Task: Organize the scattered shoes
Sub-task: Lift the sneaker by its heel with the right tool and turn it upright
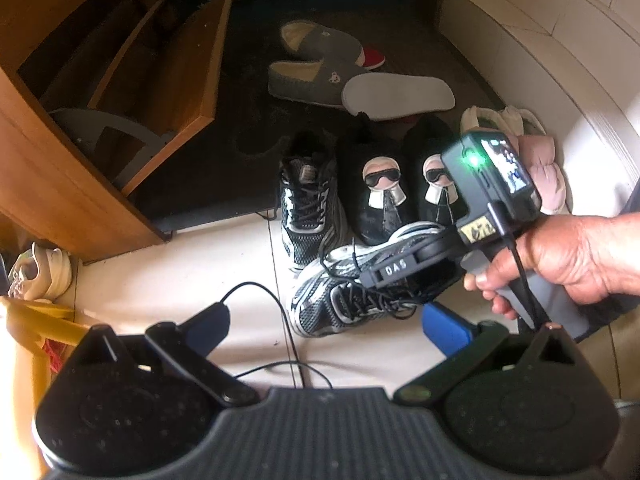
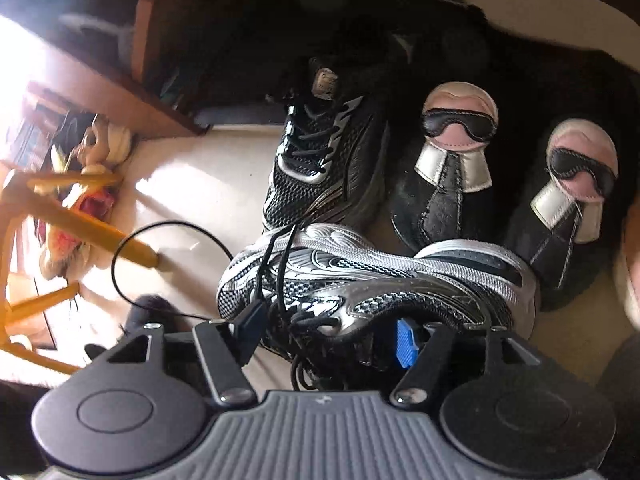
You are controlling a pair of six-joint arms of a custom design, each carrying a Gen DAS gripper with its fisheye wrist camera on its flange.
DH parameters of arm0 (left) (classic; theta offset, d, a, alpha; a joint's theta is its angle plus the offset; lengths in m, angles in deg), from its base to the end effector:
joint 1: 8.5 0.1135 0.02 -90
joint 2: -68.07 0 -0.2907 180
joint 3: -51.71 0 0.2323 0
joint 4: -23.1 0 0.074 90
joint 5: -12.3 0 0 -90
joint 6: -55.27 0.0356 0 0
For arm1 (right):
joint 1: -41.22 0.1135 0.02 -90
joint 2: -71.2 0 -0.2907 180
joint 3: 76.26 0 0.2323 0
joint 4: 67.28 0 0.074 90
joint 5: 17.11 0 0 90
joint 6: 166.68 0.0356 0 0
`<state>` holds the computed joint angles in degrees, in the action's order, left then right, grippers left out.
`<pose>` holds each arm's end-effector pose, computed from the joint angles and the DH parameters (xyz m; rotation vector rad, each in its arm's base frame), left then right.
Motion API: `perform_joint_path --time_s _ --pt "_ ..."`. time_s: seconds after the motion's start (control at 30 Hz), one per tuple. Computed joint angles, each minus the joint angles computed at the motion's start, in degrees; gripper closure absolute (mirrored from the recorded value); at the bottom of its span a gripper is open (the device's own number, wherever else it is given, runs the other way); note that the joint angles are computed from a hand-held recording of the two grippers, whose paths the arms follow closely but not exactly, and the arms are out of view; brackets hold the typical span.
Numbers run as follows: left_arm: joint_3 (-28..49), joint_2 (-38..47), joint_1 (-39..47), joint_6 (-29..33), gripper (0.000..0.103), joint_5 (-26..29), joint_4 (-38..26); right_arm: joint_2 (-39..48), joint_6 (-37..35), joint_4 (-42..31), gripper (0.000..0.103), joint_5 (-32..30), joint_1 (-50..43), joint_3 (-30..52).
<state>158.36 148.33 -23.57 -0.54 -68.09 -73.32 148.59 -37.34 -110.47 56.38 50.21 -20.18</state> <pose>0.2072 -0.0619 0.4007 1.1904 2.4982 -0.1485 0.2152 0.0443 0.2152 0.6409 2.7124 0.6268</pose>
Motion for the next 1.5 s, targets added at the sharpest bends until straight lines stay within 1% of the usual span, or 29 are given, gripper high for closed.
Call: perform_joint_path --time_s 0.03,0.1,0.17,0.23,0.3,0.4,0.47,0.5,0.53,0.57,0.6,0.7,0.73,0.83,0.9,0.97,1.07,1.27,1.3,1.37,1.43,1.5 --pt "0.1 0.0 0.1 -0.2 0.0 0.1 0.0 -0.1 0.4 -0.4 0.041 0.2 0.1 0.3" --pt "0.2 0.0 0.3 -0.3 0.0 0.4 0.0 -1.3 4.9 -0.7 0.041 0.0 -0.7 0.1" --pt "0.4 0.1 0.7 -0.3 0.0 0.7 0.0 -2.4 8.6 -1.2 0.041 -1.4 -2.4 -0.1" --pt "0.4 0.2 0.6 -0.6 0.0 0.6 0.2 -3.1 10.7 -1.7 0.041 -2.9 -4.2 -0.2" --pt "0.4 0.1 0.2 -0.7 0.0 0.6 0.3 -3.4 11.6 -1.6 0.041 -2.9 -4.3 -0.4" --pt "0.2 -0.1 -0.2 -0.3 0.0 0.7 0.4 -2.8 10.0 -2.4 0.041 -0.4 -1.9 0.6" --pt "-0.1 -0.3 -0.5 0.0 0.0 0.3 0.6 -1.9 10.5 -2.5 0.042 0.5 -1.2 1.1" --pt "-0.2 -0.3 -0.5 0.0 0.0 0.1 0.7 -1.5 10.8 -2.5 0.046 0.5 -1.2 1.1" --pt "-0.4 -0.3 -0.7 -0.3 0.0 -0.2 0.9 -0.7 10.7 -2.5 0.048 0.7 -1.3 1.3" --pt "-0.7 -0.4 -0.9 -0.5 0.0 -0.7 1.2 0.0 10.5 -2.7 0.055 1.4 -1.1 1.5" --pt "-1.0 -0.4 -1.2 -0.5 0.0 -1.2 1.5 0.3 10.3 -3.0 0.064 2.4 -0.7 1.6" --pt "-1.6 -0.5 -1.9 -0.3 0.0 -1.8 2.1 0.4 9.9 -3.1 0.066 4.3 0.4 1.4" --pt "-1.7 -0.6 -2.0 -0.3 0.0 -2.0 2.3 0.2 9.6 -2.9 0.067 4.0 0.0 1.1" --pt "-1.7 -0.7 -1.5 -0.7 0.0 -2.0 2.8 -1.1 7.7 -3.0 0.073 2.9 -1.1 0.7" --pt "-1.6 -0.7 -1.1 -1.3 0.0 -2.2 3.1 -2.4 6.0 -3.6 0.084 3.4 -0.4 1.8" --pt "-1.7 -0.6 -0.7 -1.4 0.0 -2.6 3.3 -2.9 5.1 -3.8 0.089 4.0 0.6 3.0" --pt "-2.0 -1.1 -0.3 -0.7 0.0 -2.6 3.2 -2.9 1.4 -5.2 0.091 6.4 3.4 6.1" --pt "-1.5 -1.4 2.3 -0.8 0.0 -2.1 2.8 -3.9 -1.7 -7.6 0.094 8.0 4.6 9.8" --pt "-1.2 -1.3 2.7 -1.0 0.0 -2.0 2.8 -4.6 -2.0 -7.3 0.102 7.6 4.4 10.1" --pt "-0.9 -1.3 3.4 -1.4 0.0 -1.9 2.8 -5.8 -2.3 -5.4 0.102 6.2 4.0 10.7" --pt "-0.6 -1.3 3.9 -1.7 0.0 -1.9 2.7 -4.8 -3.0 -3.6 0.102 5.9 4.5 12.2" --pt "-0.2 -1.2 4.7 -1.5 0.0 -1.5 2.4 -3.9 -4.8 -4.5 0.102 6.5 5.1 14.5"
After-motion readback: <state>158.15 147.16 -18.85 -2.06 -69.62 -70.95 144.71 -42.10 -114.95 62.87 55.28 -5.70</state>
